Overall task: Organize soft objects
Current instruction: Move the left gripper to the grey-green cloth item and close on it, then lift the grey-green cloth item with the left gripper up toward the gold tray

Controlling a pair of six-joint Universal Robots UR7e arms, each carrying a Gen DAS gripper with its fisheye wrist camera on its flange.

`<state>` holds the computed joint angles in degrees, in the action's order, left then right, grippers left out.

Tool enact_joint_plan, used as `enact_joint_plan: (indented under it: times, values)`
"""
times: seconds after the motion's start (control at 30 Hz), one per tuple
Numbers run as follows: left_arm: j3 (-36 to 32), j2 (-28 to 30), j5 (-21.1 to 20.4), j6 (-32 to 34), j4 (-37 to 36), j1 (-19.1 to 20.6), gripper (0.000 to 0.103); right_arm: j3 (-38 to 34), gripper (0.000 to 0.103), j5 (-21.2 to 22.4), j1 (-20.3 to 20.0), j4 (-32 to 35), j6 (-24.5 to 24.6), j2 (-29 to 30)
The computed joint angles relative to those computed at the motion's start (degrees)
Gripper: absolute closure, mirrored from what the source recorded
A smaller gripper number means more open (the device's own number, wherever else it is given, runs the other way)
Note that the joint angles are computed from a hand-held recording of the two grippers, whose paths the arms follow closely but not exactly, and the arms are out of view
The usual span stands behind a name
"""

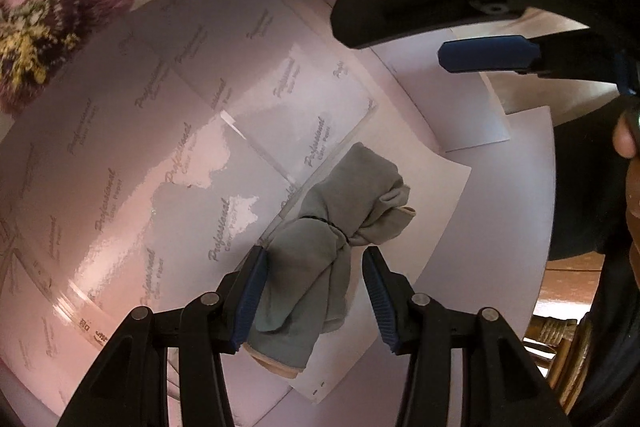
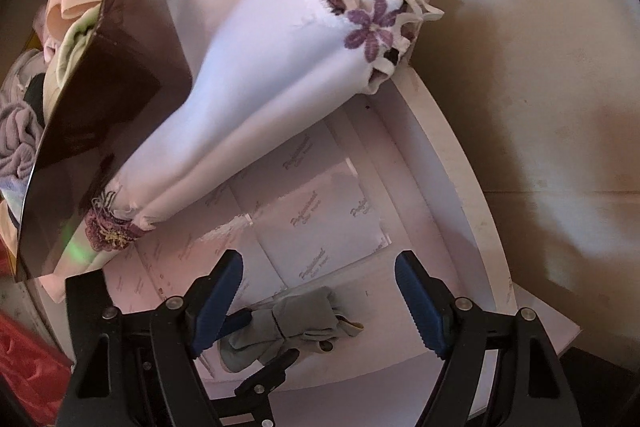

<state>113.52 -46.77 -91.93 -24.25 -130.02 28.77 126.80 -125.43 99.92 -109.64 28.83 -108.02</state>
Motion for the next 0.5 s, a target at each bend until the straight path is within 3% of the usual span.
enact_joint_plan:
  times: [0.1,0.27,0.5]
  values:
    - [0.2,-0.2,-0.2,-1.2,0.1,0.2,0.066,0.1,0.024,0.0,-0.6,0.0,-0.9,-0.7]
    - [1.6,-1.7,0.0,-3.5,-0.8,0.2,0.069,-0.1,0.023,0.0,-0.8,0.2,-1.8,-0.9]
    - [2.4,-4.0,3.2,-6.8,2.5,-1.6,0.073,-0.4,0.023,0.7,-0.2,0.6,-2.0,-0.7]
